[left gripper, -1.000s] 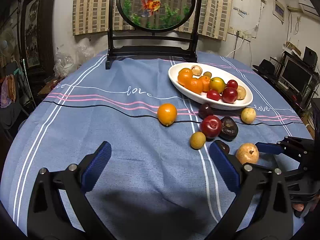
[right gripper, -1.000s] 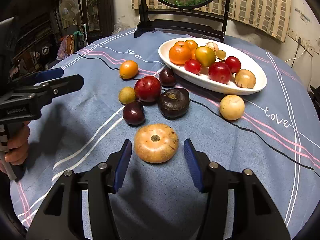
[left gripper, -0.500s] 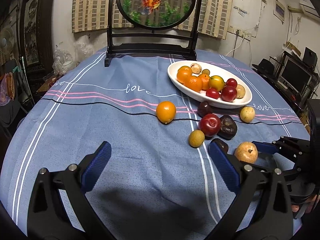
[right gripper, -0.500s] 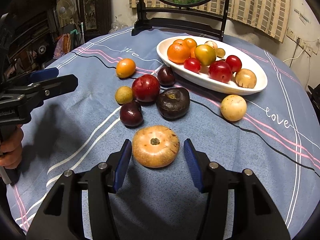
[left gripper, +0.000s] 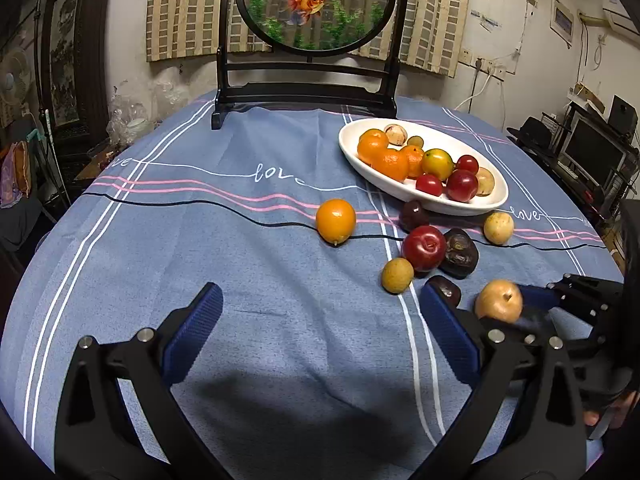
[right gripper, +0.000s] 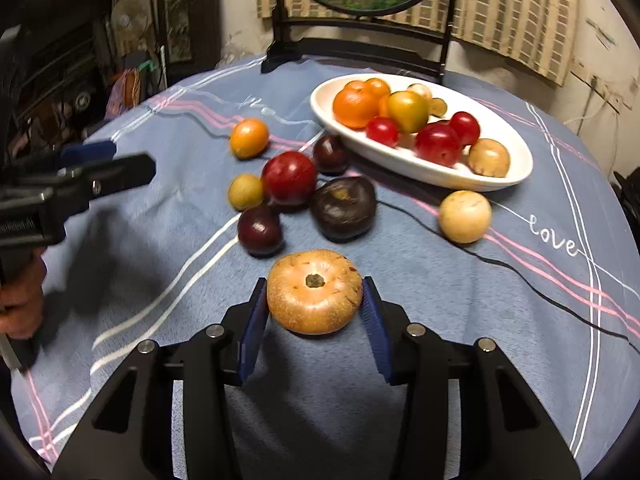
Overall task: Organize fruits
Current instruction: 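Grasp the large pale orange fruit with the right tool while the left tool reaches toward a dark red plum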
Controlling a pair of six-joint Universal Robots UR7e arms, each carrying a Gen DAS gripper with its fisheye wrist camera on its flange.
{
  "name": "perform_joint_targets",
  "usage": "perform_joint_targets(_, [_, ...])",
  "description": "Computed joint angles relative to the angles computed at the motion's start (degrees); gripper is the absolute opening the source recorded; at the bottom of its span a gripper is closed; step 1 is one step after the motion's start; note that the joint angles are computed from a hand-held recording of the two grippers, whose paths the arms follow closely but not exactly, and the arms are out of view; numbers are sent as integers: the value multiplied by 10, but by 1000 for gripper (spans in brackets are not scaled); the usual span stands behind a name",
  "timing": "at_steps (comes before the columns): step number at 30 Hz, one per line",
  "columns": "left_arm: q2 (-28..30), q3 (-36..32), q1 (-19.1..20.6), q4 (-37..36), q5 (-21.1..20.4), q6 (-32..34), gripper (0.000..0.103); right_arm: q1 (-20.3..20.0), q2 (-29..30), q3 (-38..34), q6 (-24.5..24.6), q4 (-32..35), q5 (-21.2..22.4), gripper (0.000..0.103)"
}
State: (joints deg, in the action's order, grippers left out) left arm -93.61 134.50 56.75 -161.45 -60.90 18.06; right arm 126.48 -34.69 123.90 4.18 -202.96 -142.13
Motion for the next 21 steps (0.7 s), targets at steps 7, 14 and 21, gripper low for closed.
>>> perform_joint_targets(7, [-1,-2,3,34,-28,17,99,-7,-31,35,33,-98,10,46])
perform_joint_targets(14, [-9,5,-9,97,-92,72,66,-9,-45,52,70,-123,-3,46])
perform_joint_targets(21, [32,-3,-24,123,-86,74,36,-5,-49,55,74,-128,-3,46])
